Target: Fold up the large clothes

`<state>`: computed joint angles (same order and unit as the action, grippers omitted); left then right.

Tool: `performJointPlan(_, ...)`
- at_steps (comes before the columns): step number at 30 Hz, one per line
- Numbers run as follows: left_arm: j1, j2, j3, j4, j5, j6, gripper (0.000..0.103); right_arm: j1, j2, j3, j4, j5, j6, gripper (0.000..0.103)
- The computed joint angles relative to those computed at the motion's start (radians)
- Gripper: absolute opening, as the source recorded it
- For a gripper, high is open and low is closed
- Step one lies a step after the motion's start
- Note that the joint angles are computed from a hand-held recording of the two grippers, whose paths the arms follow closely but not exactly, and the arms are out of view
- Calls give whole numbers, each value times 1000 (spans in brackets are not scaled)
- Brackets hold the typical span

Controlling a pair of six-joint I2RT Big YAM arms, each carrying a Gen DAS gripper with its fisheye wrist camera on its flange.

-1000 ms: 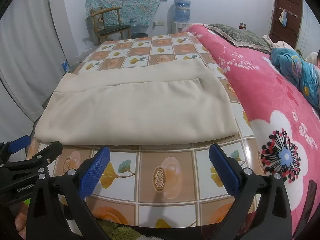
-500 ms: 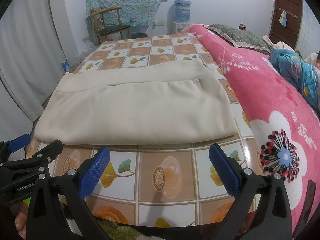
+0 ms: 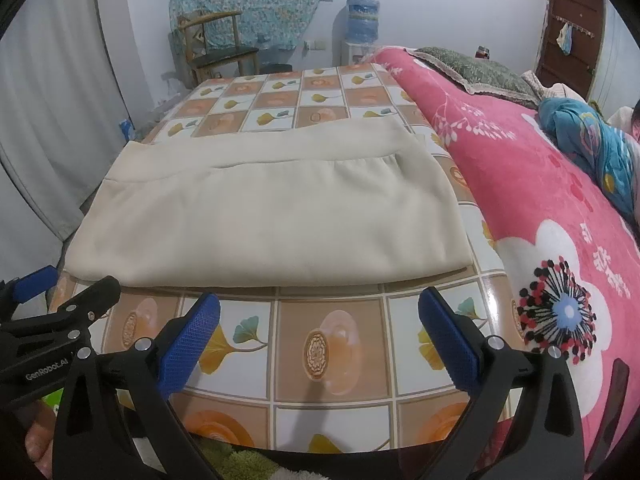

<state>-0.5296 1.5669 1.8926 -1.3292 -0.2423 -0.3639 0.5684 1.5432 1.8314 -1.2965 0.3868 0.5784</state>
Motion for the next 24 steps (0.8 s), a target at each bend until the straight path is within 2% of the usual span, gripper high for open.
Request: performJointPlan(24,2,9,6,-4,18,5,95,-4,-7,-13,4,-5,7,97)
